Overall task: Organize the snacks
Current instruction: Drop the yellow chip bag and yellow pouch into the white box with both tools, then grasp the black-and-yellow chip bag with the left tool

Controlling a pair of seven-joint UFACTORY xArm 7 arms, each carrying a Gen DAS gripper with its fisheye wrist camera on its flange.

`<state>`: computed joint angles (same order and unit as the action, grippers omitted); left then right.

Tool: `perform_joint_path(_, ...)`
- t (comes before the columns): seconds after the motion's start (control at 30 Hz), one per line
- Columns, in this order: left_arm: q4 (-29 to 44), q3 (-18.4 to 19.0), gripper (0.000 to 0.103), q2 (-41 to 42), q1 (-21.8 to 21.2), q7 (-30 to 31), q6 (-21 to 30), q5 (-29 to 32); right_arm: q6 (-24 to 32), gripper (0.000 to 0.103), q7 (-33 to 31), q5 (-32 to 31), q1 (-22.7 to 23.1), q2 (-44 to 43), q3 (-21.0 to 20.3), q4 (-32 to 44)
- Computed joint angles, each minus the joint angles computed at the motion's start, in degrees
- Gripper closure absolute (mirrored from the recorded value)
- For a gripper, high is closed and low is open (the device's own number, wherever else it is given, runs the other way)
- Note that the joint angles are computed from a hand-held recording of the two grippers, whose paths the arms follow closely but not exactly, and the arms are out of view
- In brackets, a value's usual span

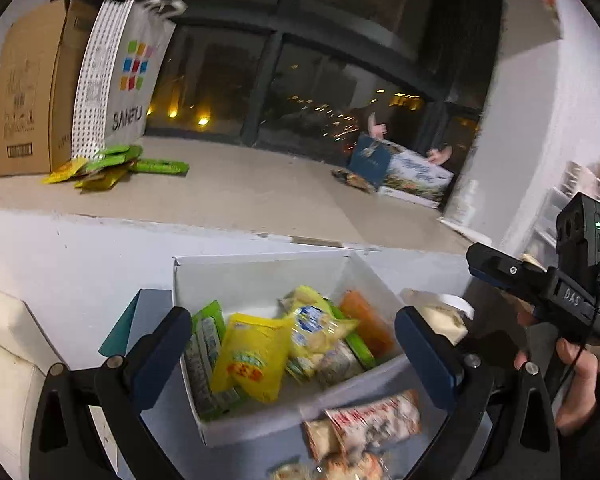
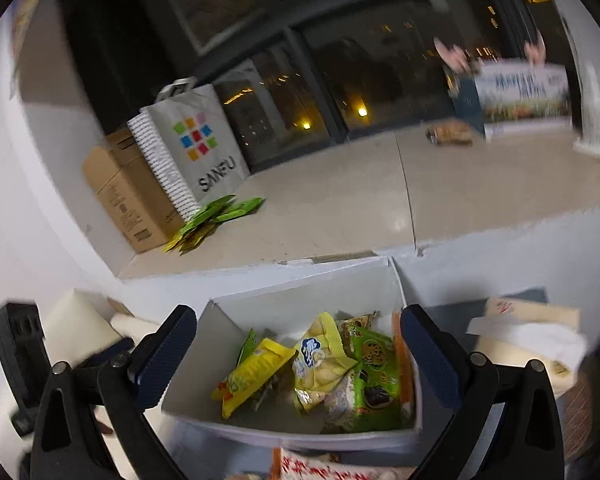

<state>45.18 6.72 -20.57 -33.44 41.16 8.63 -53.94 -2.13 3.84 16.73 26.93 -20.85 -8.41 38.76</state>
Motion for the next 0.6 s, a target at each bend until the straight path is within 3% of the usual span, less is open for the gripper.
perform_joint_path(0.13,-7.7,1.0,0.000,-10.5,-1.4,1.9,2.8,0.1,-2.2,0.000,2.4,-4.6,-6.8,-9.3,8.4,-7.9)
perform_joint_path(0.33,-20.5,-2.9,0.000,-28.7,2.2,-3.4,5.9,8.5,2.6,0.000,5.5,-10.1,-9.4,-26.9,14.8,-19.5)
perform_joint_path(0.6,-33.1,-7.5,0.000,-50.6,7.5,-13.1,15.9,18.2,15.0,0.000,15.1,-13.7,-6.9,-52.9,22.1,-31.1)
